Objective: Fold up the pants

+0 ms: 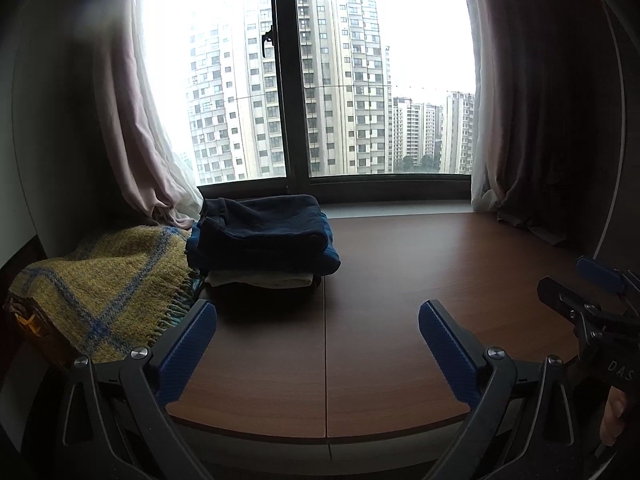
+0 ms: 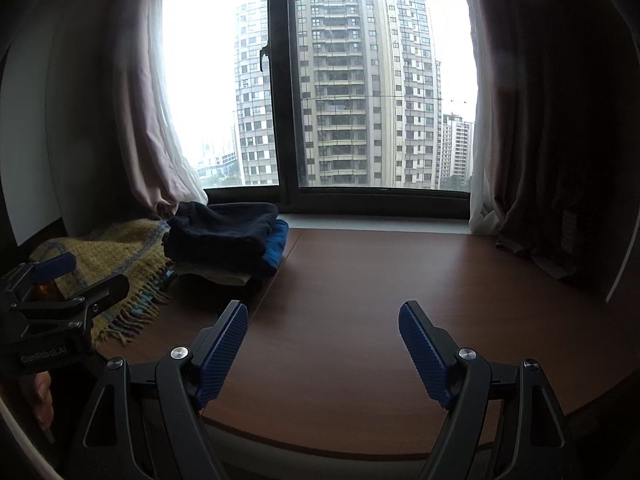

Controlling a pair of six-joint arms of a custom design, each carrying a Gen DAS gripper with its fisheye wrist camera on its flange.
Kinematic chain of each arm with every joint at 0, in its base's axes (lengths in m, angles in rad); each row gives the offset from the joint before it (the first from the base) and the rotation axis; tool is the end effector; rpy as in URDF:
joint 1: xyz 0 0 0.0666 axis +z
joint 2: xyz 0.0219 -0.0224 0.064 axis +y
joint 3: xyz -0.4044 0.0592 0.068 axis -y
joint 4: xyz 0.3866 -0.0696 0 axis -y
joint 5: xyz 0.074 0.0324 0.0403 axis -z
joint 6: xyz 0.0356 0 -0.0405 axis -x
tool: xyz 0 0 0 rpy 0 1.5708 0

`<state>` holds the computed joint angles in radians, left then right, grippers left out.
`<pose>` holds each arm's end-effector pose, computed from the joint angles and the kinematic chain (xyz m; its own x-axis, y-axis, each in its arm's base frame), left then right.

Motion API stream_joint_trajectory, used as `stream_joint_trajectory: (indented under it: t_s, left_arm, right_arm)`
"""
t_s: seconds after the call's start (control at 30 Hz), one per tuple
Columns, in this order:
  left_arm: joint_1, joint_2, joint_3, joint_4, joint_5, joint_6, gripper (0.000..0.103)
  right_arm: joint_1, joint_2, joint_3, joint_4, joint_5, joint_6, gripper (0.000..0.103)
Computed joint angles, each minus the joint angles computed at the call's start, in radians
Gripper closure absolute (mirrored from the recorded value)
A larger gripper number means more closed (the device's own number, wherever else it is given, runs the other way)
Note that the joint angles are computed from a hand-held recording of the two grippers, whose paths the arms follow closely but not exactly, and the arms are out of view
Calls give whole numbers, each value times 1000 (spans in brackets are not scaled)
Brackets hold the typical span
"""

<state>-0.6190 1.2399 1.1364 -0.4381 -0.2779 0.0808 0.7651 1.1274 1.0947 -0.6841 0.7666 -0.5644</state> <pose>0.3573 -0.2430 0.4392 -0.4481 0.2239 -0.8655 0.3314 0.9407 0.0718 0.2851 0.2390 0.4468 -0.4655 0.0872 -0.8808 0.1507 0.9884 0.0182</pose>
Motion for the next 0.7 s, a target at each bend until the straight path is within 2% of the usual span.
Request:
stream_joint_trajectory:
  t_s: [0.43,0.7]
  left_arm:
    - [-13,-4,0,-37,-10,24,0]
    - [-14,-8,-3,-33,-8,28,0]
  right_arm:
    - [5,-19,-19,-18,3,-17,24]
    - [5,-25,-25,-16,5,-15,24]
